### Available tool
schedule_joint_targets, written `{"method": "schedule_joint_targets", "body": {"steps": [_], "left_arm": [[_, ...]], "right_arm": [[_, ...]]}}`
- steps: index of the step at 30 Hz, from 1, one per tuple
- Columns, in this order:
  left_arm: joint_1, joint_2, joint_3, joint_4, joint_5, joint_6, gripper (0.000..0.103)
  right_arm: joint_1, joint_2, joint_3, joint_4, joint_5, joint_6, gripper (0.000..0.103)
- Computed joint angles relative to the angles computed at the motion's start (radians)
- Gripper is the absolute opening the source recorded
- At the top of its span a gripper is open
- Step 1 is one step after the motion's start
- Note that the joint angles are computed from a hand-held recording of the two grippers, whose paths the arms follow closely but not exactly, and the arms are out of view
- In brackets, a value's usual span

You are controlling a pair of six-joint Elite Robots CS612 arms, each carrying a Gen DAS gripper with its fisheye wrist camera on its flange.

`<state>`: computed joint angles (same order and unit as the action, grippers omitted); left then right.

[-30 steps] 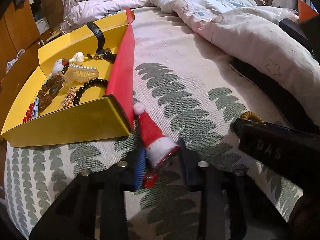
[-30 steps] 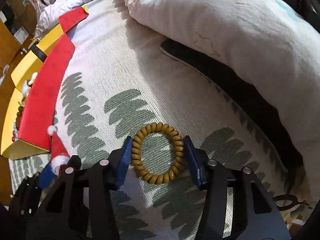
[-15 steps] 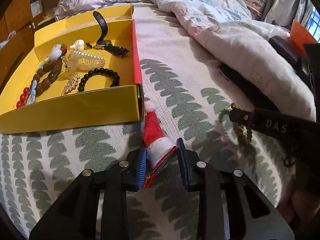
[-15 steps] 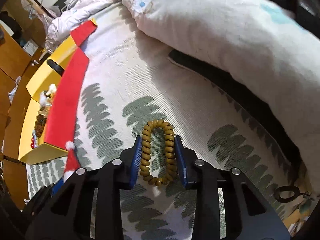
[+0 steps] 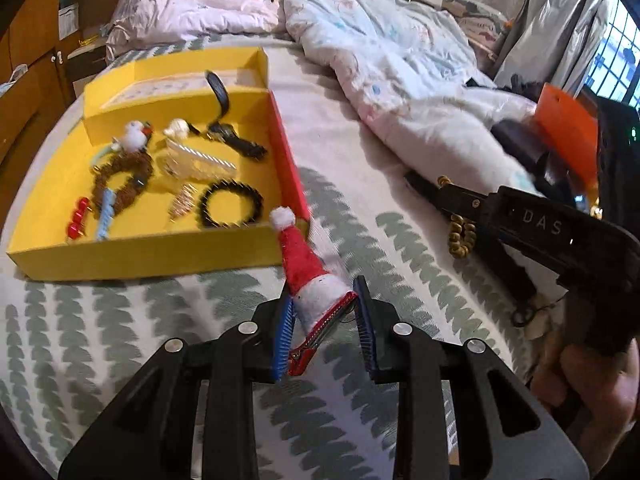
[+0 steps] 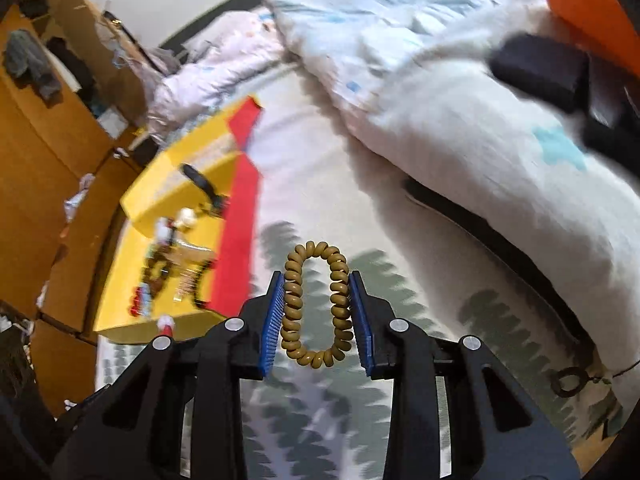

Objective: Organize jewelry
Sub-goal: 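Carry the Santa clip and tan hair tie into the yellow box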

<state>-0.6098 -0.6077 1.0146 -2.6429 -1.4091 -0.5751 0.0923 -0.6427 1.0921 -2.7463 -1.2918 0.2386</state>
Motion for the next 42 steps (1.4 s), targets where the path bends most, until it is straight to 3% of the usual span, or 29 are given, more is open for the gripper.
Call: {"method": "schedule_joint_targets", "body": {"steps": [5, 13, 26, 36, 42], "left_arm": [[0.024, -0.045, 0.051, -0.041, 0.009, -0.008, 0.029], [0.055, -0.073, 0.08, -0.045, 0.103, -0.018, 0.029], [0.116, -0.017, 0.001, 0.07, 0.131, -0.044, 0.029], [0.13, 0.029, -0.068, 0.149, 0.112, -0.068, 0.029], [0.137, 0.046, -0.09, 0.18, 0.114, -0.07, 0.029]], "right_arm": [[0.025, 0.011, -0.039, 0.008, 0.026, -0.046, 0.033], [0.076, 0.057, -0.153, 0.095, 0.017, -0.145, 0.033], [0.129, 0.209, -0.456, 0.329, -0.037, -0.256, 0.033], [0.148, 0.284, -0.577, 0.449, -0.093, -0.291, 0.033], [0.154, 0.317, -0.632, 0.495, -0.076, -0.302, 0.033]]}}
